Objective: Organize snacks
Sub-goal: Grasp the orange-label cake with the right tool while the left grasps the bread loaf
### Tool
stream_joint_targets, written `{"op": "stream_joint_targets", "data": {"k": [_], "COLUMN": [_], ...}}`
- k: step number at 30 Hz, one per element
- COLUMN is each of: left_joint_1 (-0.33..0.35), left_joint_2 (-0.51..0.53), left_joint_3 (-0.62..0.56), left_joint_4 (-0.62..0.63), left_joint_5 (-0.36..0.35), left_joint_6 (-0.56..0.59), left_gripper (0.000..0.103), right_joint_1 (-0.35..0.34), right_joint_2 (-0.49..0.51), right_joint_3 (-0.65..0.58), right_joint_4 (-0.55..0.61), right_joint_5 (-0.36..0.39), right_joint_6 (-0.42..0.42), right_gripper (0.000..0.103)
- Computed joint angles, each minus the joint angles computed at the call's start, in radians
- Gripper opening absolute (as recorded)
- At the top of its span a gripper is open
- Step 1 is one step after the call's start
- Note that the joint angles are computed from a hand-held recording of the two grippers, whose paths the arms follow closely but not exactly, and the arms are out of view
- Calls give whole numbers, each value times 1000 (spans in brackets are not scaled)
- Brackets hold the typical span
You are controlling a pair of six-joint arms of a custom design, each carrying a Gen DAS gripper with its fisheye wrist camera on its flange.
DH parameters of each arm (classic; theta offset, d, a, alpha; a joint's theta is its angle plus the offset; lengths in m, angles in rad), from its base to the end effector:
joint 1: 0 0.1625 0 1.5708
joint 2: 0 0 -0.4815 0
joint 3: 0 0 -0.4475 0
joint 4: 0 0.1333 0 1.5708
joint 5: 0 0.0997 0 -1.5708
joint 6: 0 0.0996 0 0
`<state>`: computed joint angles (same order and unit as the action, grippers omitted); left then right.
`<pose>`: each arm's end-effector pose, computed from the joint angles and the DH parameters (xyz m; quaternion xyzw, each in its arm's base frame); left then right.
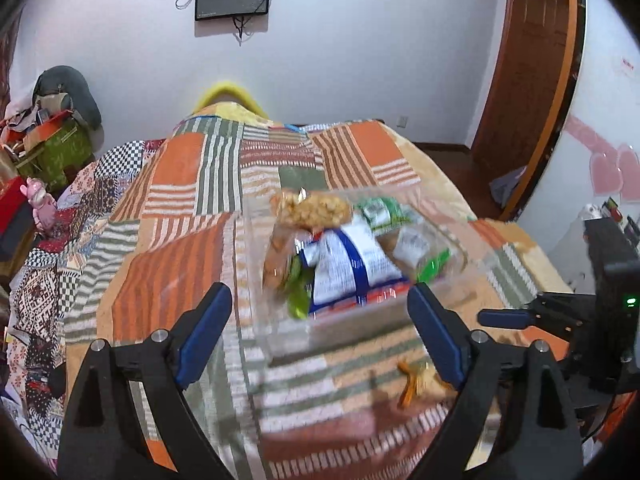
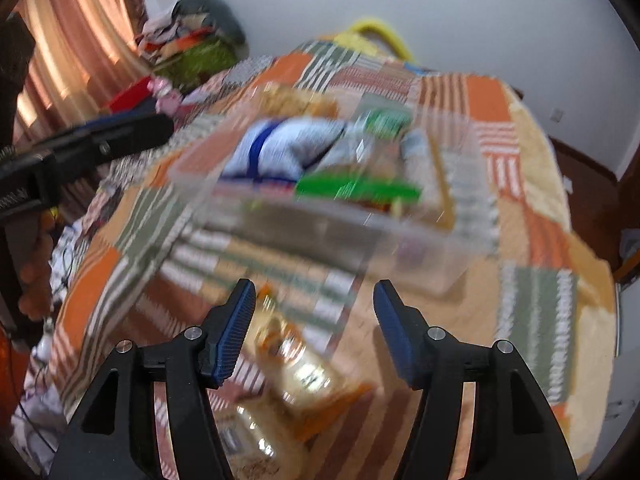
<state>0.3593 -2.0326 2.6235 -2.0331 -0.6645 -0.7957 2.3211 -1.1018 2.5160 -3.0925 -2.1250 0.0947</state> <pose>-0.1578 -0.2854 0.2706 0.2127 0.8721 -0.3374 0.2835 0.3289 -0.2342 0.0765 0.2953 -0.9141 0.1591 0.2280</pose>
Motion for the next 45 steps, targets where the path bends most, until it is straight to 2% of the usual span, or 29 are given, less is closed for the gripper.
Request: {"op": "stream_joint_targets", "data": {"k": [3,7,11,13,17,21,26,29,33,35,38,39,42,45], "left_joint_1": [-22,-59,-82,-88,-128,-178,-243,-252,-259,-253,-212,-197,-182,-196], "left_joint_2": [-39,-81,-92,-93,-75,-31,51,117,216,249,293,301,289,261], "left_joint_3": [10,22,29,34,45,57,73,83,97,104,120,123,140,139], "left_joint_4": [74,167,208,192,185,148,60,-26,-98,-119,-182,-194,-225,-190], "left_joint_5": [-32,-52,-74,-103,-142,-200,-275,-335,-376,-391,-428,-438,-437,-404], "left_joint_6": [-44,-111,-161,-169,-203,-206,-195,-172,-164,-167,-157,-156,-160,-184], "left_gripper": [90,90,90,90,90,90,90,90,90,87,70,61,58,56], "right_joint_1": [-14,-27,-42,-49,-28,13,69,96,123,132,142,146,156,158], "right_joint_2": [29,60,55,30,-28,-114,-225,-274,-316,-326,-324,-323,-314,-301], "right_joint_3": [-5,-8,2,21,60,106,152,166,176,180,182,181,180,176], "right_joint_4": [36,60,38,10,-22,-7,58,92,126,133,129,130,128,115], "right_joint_5": [27,17,-8,-22,-77,-120,-164,-177,-188,-190,-192,-192,-196,-197], "right_joint_6": [-5,2,28,46,90,150,243,285,325,340,356,359,364,360], "right_gripper": [58,56,37,31,31,31,31,31,31,31,31,31,31,31]}}
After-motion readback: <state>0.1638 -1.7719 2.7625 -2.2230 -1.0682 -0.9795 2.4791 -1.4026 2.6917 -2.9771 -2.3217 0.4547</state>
